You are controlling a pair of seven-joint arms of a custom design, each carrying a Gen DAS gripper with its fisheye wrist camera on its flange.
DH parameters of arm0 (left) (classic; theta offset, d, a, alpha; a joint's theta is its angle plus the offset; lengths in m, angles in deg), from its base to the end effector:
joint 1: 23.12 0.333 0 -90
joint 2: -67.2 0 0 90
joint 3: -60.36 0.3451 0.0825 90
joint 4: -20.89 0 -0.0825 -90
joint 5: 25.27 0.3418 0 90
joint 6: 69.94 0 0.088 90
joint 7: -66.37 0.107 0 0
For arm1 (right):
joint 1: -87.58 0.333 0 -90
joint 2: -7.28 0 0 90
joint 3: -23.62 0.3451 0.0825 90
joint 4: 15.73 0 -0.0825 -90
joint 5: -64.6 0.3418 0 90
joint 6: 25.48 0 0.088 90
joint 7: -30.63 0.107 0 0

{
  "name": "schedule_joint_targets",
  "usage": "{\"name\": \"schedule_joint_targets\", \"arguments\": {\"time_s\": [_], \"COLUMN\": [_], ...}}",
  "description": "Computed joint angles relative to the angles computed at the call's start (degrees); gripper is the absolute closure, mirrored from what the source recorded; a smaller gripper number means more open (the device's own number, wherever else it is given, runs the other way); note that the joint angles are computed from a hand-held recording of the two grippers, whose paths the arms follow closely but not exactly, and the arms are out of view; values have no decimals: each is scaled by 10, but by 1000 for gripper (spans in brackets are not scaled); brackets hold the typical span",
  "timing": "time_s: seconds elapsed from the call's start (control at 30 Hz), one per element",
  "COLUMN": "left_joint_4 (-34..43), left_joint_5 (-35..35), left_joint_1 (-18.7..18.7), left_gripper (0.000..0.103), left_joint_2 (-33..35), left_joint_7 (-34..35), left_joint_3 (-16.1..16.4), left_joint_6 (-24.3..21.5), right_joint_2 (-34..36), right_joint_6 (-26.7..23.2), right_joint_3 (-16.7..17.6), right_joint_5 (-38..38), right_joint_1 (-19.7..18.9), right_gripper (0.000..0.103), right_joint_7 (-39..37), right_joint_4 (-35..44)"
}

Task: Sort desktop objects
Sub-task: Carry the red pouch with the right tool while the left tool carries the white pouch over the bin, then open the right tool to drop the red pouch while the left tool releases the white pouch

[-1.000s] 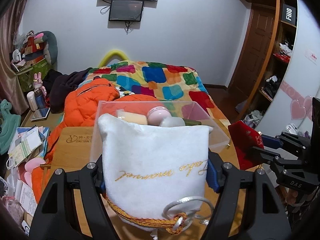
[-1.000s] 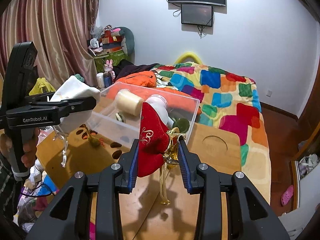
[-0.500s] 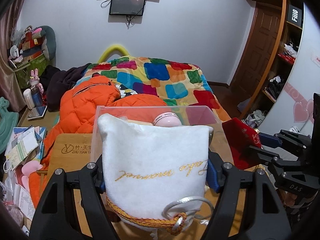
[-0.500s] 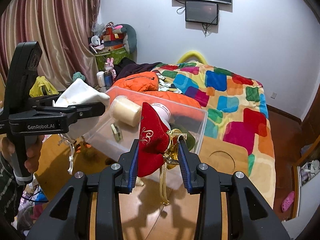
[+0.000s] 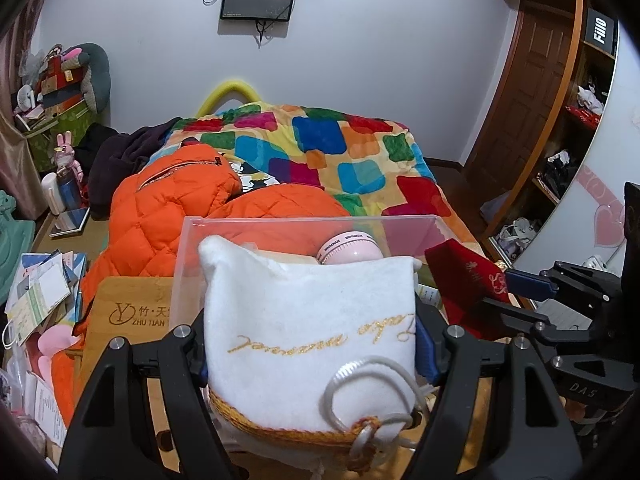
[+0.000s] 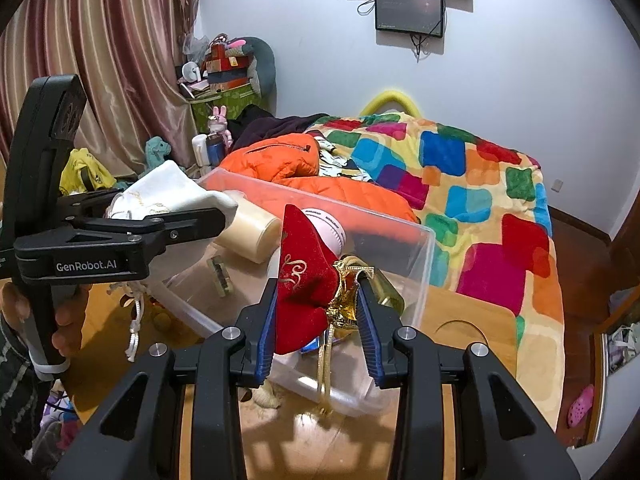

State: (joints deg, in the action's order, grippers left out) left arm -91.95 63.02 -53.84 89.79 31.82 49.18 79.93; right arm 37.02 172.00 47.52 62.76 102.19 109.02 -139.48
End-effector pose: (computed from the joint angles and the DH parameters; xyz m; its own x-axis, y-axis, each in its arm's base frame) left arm 0.4410 -0.4129 0.3431 0.0848 -0.9810 0.1744 -0.6549 -0.1868 -0.7323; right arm 0.4910 0.3575 0.3305 0.7099 -0.7032 -0.0386 -0.4968 -0.4612 -0.7352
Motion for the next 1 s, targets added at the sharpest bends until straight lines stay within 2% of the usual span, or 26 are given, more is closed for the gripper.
{"name": "schedule_joint_targets", "arguments": {"time_s": [0.63,1.0], "left_joint_4": [19,26], "left_joint_5": [-27,-41], "left_joint_1": [-1,-11], "left_gripper": [30,30], "left_joint_2": [33,39], "left_joint_7": [28,50], "left_joint_3": [16,20], "left_joint_6": [14,-3], "right_joint_2": [38,52], "right_joint_6": [-43,-61], "right_joint_3": [-9,-48], "right_joint_5": [44,80], "right_joint_1": [22,71], "right_gripper": [70,70], "right_joint_7": [-46,-73], "right_joint_4": [55,83]}}
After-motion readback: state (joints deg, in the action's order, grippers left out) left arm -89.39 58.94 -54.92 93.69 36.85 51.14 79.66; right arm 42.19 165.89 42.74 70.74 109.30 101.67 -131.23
